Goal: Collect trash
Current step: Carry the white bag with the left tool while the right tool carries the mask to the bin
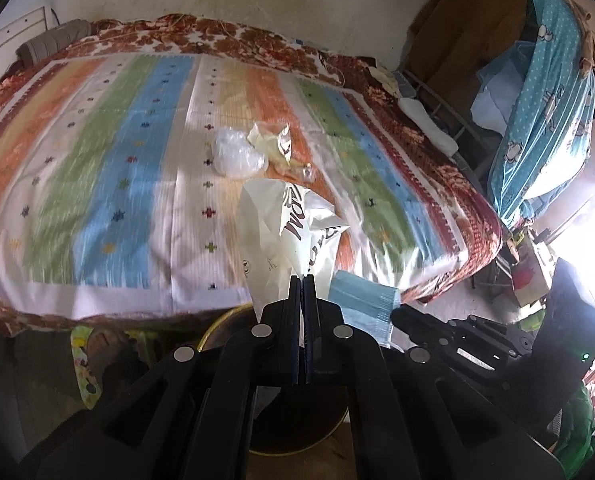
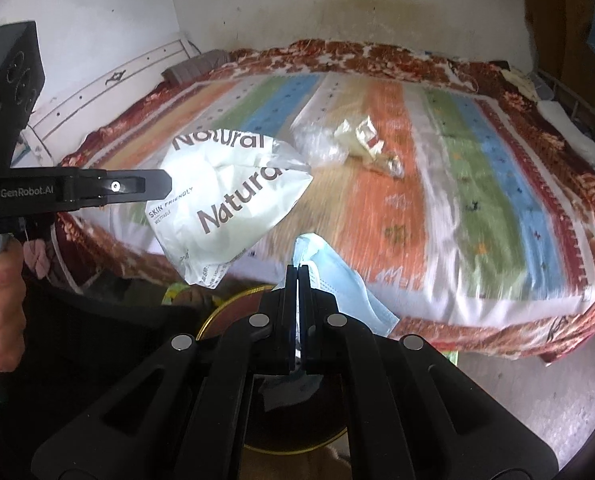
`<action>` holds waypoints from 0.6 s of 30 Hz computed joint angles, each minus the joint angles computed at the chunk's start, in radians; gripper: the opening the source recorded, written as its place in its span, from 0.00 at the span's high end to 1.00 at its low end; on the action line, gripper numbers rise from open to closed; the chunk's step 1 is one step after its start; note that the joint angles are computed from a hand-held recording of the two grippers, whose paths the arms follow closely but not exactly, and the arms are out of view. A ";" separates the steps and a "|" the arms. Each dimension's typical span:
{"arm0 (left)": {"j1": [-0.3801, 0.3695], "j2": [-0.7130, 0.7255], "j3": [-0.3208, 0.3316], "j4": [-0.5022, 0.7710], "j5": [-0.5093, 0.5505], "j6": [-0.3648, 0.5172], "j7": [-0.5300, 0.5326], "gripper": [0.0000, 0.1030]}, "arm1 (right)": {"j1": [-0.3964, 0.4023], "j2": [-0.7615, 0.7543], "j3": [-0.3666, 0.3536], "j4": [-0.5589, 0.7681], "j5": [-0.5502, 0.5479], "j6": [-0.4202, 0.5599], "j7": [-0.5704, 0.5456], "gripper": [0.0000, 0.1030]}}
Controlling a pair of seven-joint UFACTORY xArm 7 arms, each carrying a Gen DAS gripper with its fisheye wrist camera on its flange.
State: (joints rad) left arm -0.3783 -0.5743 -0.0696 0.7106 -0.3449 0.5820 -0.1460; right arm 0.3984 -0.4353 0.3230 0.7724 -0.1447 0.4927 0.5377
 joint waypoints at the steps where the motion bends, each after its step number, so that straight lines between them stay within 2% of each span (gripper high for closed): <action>1: 0.000 -0.005 -0.003 -0.007 0.000 0.005 -0.006 0.99 | 0.014 0.000 -0.006 -0.006 0.019 0.010 -0.004 1.00; 7: 0.012 -0.012 -0.034 -0.031 0.033 0.052 -0.056 0.99 | 0.028 -0.007 0.013 -0.035 0.026 0.027 0.026 1.00; 15: 0.037 0.024 -0.081 -0.030 0.115 0.113 -0.137 0.99 | 0.069 0.035 -0.005 -0.038 0.075 0.071 0.022 1.00; 18: 0.031 0.039 -0.064 -0.023 0.108 0.134 -0.150 0.99 | 0.072 0.053 -0.007 -0.029 0.078 0.093 0.026 1.00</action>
